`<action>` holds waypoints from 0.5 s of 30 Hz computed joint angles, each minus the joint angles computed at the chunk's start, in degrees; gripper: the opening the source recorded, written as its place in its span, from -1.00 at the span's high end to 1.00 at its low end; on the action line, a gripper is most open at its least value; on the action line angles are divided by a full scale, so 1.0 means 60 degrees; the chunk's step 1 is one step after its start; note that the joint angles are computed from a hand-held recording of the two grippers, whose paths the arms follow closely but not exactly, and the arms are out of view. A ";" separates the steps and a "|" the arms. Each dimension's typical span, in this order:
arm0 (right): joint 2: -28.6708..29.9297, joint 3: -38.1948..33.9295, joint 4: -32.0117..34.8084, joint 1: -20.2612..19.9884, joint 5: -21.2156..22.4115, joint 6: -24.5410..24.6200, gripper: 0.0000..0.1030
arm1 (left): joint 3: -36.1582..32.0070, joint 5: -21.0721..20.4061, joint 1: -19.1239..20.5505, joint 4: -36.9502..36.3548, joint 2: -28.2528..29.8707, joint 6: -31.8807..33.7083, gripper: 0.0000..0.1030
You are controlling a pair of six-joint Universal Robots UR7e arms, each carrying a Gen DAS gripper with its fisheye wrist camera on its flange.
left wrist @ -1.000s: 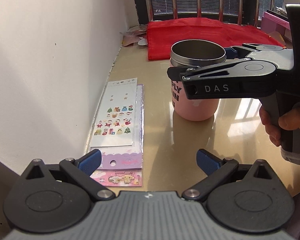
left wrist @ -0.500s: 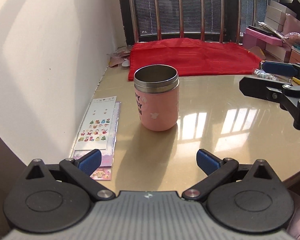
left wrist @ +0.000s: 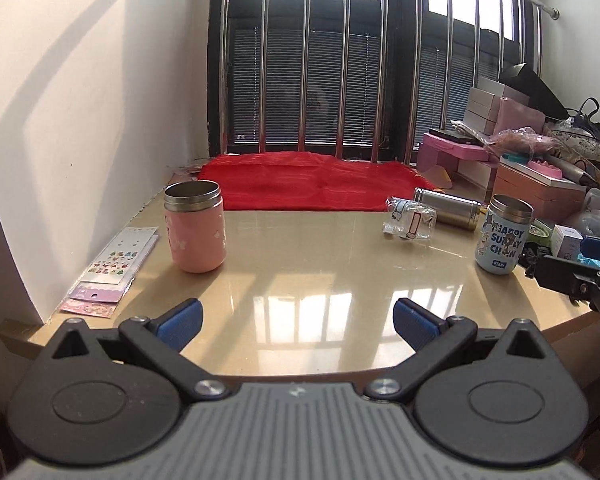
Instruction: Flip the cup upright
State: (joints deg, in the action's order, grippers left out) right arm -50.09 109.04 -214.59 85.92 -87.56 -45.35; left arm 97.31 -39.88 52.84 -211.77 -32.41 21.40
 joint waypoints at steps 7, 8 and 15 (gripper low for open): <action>-0.0452 0.1152 -0.1182 -0.0323 0.0262 -0.0279 -1.00 | 0.0879 0.0565 -0.0725 -0.1737 0.0156 0.0502 -1.00; -0.0527 0.1318 -0.1342 -0.0359 0.0354 -0.0310 -1.00 | 0.0872 0.0583 -0.0782 -0.2005 0.0208 0.0666 -1.00; -0.0630 0.1449 -0.1425 -0.0506 0.0521 -0.0203 -1.00 | 0.0826 0.0682 -0.0978 -0.2687 0.0381 0.1158 -1.00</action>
